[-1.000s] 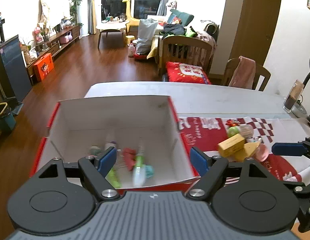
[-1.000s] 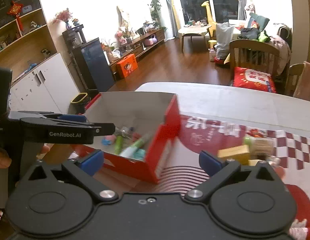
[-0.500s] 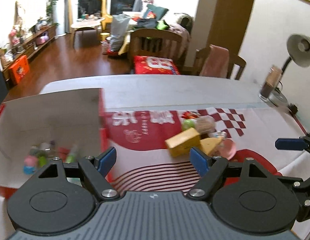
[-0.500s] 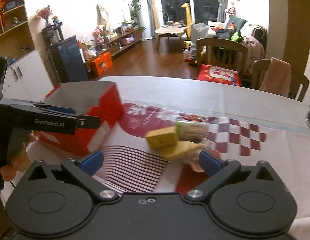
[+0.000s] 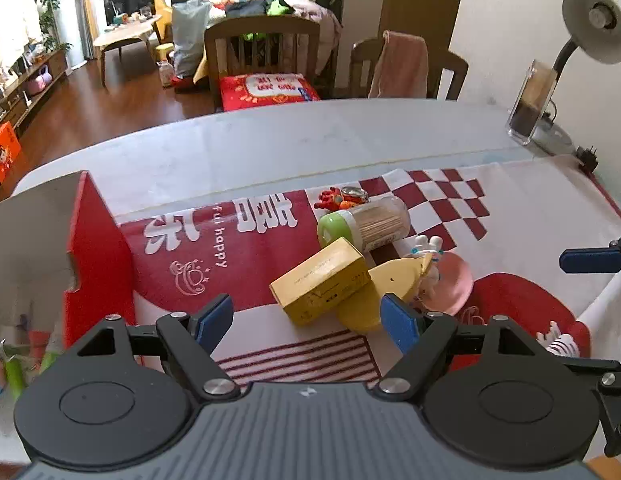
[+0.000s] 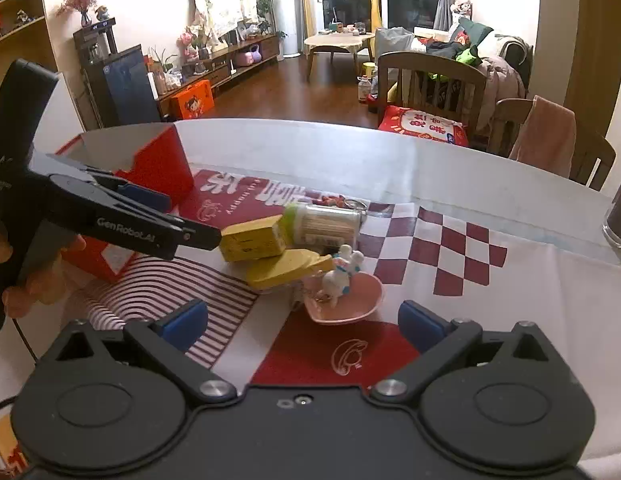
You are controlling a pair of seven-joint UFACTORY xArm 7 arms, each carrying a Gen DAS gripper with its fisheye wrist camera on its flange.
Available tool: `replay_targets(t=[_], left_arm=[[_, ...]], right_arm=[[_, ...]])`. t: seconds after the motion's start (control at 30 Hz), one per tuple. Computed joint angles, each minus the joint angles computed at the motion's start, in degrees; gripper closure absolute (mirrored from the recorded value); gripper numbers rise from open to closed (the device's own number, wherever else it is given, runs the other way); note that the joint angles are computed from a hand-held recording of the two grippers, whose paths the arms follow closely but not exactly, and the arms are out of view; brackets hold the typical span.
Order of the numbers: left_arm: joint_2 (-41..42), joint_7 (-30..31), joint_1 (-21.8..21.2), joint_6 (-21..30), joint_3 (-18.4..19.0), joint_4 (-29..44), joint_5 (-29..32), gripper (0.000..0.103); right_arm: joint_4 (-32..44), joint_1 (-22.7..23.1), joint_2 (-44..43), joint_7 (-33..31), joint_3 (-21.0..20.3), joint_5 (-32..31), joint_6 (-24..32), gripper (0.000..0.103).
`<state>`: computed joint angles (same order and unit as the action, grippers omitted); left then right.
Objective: Organize rigid objects
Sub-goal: 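Grasp the small yellow box upright with the left tool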
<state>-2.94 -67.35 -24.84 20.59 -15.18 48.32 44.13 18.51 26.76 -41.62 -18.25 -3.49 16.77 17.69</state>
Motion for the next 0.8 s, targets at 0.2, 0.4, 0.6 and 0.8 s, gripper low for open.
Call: replay_targets(t=[0.2,0.4,0.6,0.8], left_arm=[[5.42,3.7,-0.97,0.69,1.71,4.03,0.19,0.022],[9.75,8.21,-2.76,-0.52,4.63,6.7,-1.07,0.022],[12.56,14.79,-2.93,-3.97,6.36,7.88,-5.68,0.022],[13.82,23.25,-2.92,-7.06,7.18,7.87,-12.52,0.023]], right_arm=[[2.17,3.12,6.48,-3.53,-3.39,2.29,-3.3,0.003],[3.39,6.07,12.64,-7.01,-2.76,2.86,-8.43,0.005],[5.39,7.84,19.03,-9.35,-1.85,2.4,-13.09,0.005],[6.61,7.2,23.93,-8.74,0.23,0.31,-16.94,0.005]])
